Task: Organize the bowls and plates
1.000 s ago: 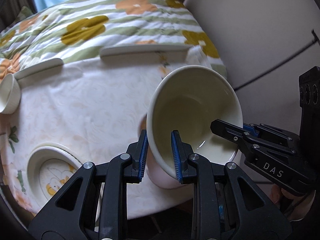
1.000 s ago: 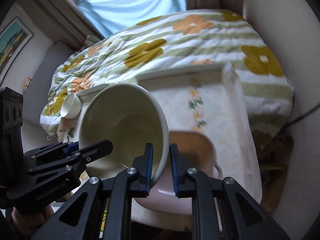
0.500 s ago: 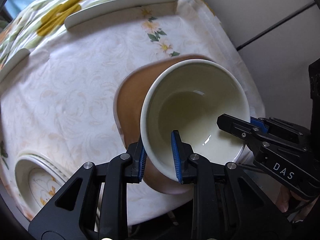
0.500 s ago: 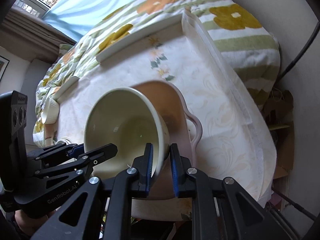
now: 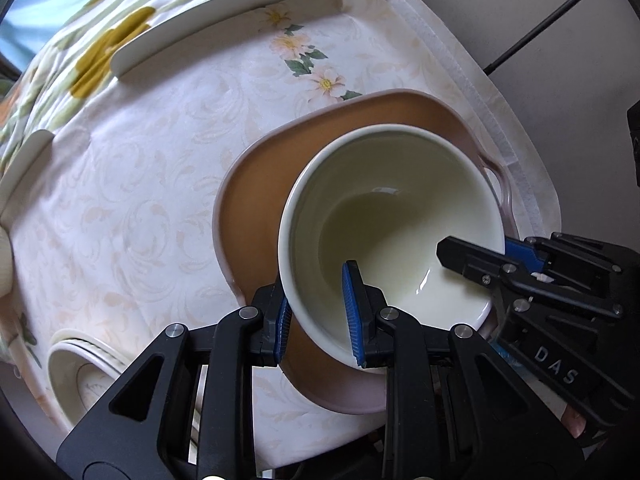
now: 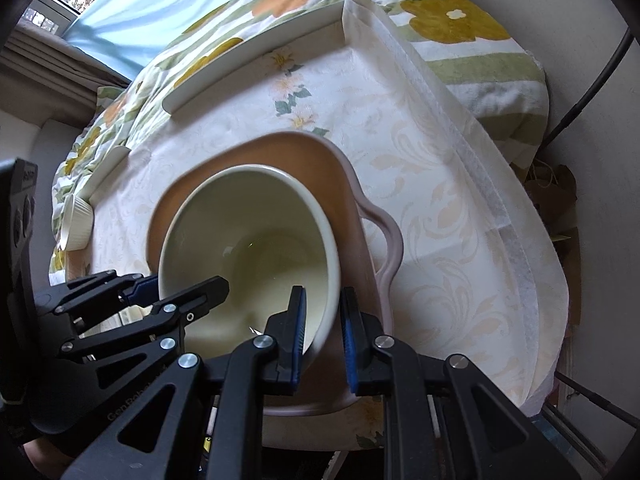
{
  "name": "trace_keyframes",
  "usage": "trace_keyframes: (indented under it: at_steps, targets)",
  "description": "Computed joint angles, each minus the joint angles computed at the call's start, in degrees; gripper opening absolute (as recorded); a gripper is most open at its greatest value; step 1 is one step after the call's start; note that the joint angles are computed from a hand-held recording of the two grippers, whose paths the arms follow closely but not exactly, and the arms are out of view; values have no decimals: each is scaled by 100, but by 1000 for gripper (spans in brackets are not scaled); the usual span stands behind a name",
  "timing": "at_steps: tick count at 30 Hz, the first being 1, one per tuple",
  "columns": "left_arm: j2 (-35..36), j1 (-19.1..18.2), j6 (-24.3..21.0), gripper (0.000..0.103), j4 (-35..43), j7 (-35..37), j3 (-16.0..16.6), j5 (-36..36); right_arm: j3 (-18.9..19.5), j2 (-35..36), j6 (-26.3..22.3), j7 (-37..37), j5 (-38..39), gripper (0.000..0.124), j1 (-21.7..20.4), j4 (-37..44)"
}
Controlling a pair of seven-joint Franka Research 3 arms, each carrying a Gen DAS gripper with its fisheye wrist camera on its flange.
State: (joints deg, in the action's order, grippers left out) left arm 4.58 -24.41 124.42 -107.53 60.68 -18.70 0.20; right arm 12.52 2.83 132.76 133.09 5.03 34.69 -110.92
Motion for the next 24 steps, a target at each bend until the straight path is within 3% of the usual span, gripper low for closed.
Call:
trace_keyframes:
  at_steps: [17,24]
  targets:
    - [-56,-91,-205,21,188,-302,-19,317,29,-211,6,218,-363,16,-17,-114]
    - [-173,-111,-217,21,149,-509,-24,398,27,-143,-11,-116,122,16,-42,-116]
